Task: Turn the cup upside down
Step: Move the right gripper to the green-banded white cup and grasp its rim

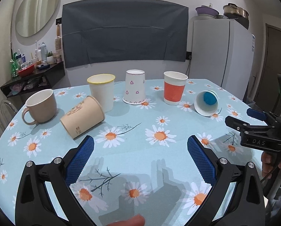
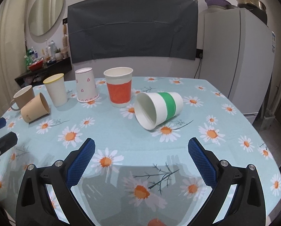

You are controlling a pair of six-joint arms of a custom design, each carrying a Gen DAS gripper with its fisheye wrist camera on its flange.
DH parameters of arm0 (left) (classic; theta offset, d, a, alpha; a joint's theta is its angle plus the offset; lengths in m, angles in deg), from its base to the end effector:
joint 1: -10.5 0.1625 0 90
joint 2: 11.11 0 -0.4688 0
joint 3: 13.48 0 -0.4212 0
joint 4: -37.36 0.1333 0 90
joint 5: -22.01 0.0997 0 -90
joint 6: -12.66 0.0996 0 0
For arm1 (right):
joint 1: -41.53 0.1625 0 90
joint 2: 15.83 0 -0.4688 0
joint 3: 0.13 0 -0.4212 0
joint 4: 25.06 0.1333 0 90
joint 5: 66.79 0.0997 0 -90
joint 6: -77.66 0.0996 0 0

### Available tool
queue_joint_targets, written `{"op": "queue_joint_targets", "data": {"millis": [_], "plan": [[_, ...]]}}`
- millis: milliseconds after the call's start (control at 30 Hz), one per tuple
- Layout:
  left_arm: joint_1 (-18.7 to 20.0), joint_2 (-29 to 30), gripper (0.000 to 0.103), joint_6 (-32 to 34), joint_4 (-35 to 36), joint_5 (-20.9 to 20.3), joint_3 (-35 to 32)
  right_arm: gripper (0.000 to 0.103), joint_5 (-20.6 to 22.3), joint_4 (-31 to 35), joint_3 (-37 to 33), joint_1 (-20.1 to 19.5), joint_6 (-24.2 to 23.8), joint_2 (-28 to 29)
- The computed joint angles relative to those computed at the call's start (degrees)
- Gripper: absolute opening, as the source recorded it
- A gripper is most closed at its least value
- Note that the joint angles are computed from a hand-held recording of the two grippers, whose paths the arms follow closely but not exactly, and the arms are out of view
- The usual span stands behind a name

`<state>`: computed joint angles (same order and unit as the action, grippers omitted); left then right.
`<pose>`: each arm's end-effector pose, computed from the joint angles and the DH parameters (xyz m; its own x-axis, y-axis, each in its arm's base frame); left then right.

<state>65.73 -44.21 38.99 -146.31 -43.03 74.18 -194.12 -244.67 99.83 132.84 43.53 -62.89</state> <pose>-0.2958 -0.7336 0.0682 -0.6073 0.5501 -0.5733 0.7942 0.4389 -0.4201 0.0883 -0.6716 0.2486 -0.6663 0.3444 0.6614 -0.4579 0.5111 -0.7274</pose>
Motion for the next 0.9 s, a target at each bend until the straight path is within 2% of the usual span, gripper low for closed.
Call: {"op": "queue_joint_targets", "data": {"millis": [200, 367, 467, 600, 633, 667, 767, 800, 833, 900], "plan": [[-1.4, 3.1, 0.097, 3.5, 7.8, 1.6, -7.5, 0.095, -3.3, 2.3, -5.7, 0.2, -4.1, 1.2], [-1.5, 6.9, 0.097, 1.1, 18.1, 1.8, -15.9, 0.094, -6.0, 4.4, -10.2, -0.4, -6.1, 2.7], [-1.2, 9.7, 0.097, -1.0, 21.5, 2.0, -21.0, 0.094, -6.9, 5.6, -12.9, -1.1, -7.4, 3.7], [-0.5, 12.3, 0.097, -2.5, 26.3, 0.1, -26.4, 0.091, -7.1, 8.2, -15.2, -2.3, -6.2, 4.3], [-0.4, 12.9, 0.097, -2.7, 27.2, -0.3, -27.5, 0.076, -7.3, 9.0, -15.8, -2.6, -6.0, 4.4], [-0.2, 13.4, 0.097, -2.8, 28.1, -0.8, -28.4, 0.067, -7.9, 10.2, -16.5, -2.8, -5.9, 4.7], [0.3, 14.4, 0.097, -2.6, 28.9, -2.4, -29.7, 0.051, -8.1, 13.8, -17.4, -3.5, -4.4, 4.6], [0.5, 14.6, 0.097, -2.7, 29.2, -3.0, -30.0, 0.041, -8.5, 14.0, -17.9, -3.6, -4.6, 4.9], [0.7, 14.7, 0.097, -2.6, 29.4, -3.6, -30.1, 0.026, -9.1, 13.7, -18.5, -3.7, -5.3, 5.3], [0.8, 14.9, 0.097, -2.2, 30.1, -3.9, -30.3, 0.01, -10.5, 13.4, -19.6, -3.9, -6.7, 6.1]]}}
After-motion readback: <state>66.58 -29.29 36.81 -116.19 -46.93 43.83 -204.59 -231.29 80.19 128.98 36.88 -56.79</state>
